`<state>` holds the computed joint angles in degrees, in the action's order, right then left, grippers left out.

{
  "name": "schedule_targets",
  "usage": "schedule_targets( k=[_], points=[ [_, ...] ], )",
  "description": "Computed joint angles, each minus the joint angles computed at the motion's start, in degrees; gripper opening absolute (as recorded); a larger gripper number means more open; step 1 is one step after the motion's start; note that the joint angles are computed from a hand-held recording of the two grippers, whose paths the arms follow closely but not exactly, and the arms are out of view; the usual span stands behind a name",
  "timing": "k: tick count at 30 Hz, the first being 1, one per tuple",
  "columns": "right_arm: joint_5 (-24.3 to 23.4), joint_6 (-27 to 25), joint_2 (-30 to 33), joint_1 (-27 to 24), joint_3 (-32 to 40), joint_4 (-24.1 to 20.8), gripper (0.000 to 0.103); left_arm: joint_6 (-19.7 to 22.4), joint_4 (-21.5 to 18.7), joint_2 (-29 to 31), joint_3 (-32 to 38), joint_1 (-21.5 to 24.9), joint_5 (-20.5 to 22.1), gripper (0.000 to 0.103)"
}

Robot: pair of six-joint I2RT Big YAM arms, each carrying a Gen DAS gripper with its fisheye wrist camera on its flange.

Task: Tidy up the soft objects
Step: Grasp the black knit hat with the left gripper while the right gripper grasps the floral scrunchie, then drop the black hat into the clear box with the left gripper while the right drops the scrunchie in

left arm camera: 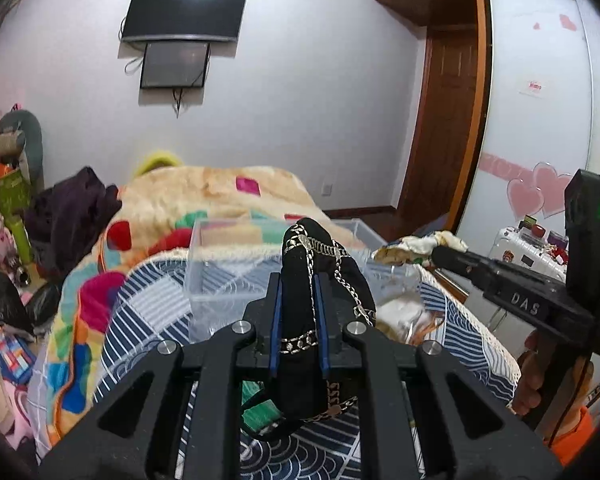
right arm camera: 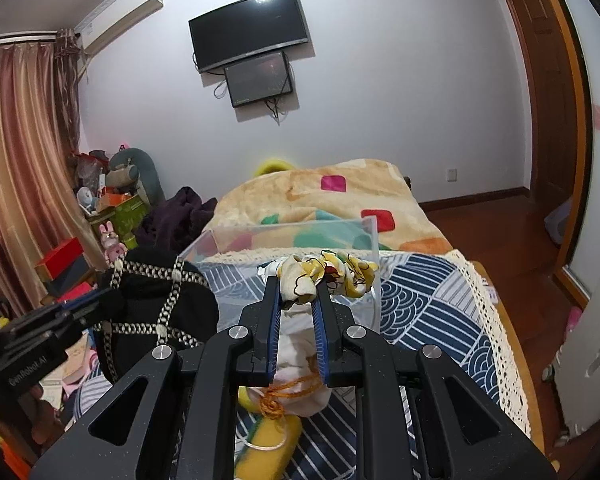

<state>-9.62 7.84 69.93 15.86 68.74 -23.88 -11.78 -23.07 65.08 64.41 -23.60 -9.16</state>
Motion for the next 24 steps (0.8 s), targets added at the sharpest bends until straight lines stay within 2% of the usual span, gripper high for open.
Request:
schedule_targets(
  k=[5, 10, 18, 24],
  points=[
    [0.49, -1.12, 0.24, 0.41, 0.84, 0.24, 0.014, 0.66, 0.16, 0.97, 2.75, 0.76, -1.44, 0.014],
    [0.99, -1.95, 1.35, 0.48, 2.62, 0.47, 0.014, 0.51, 0.77, 3.09, 5.73, 3.39, 0.73, 0.014],
    [2.39, -3.05, 4.77, 1.11, 6.2, 0.42, 0.014, 0.16, -2.91, 10.88, 13.48, 6.72, 1.85, 0.014],
    [3.15, -2.93, 8.75, 1.54, 9.66, -2.61, 0.014, -1.04, -6.47, 17.11, 19.08, 8.32, 3.76, 0.014]
  ],
)
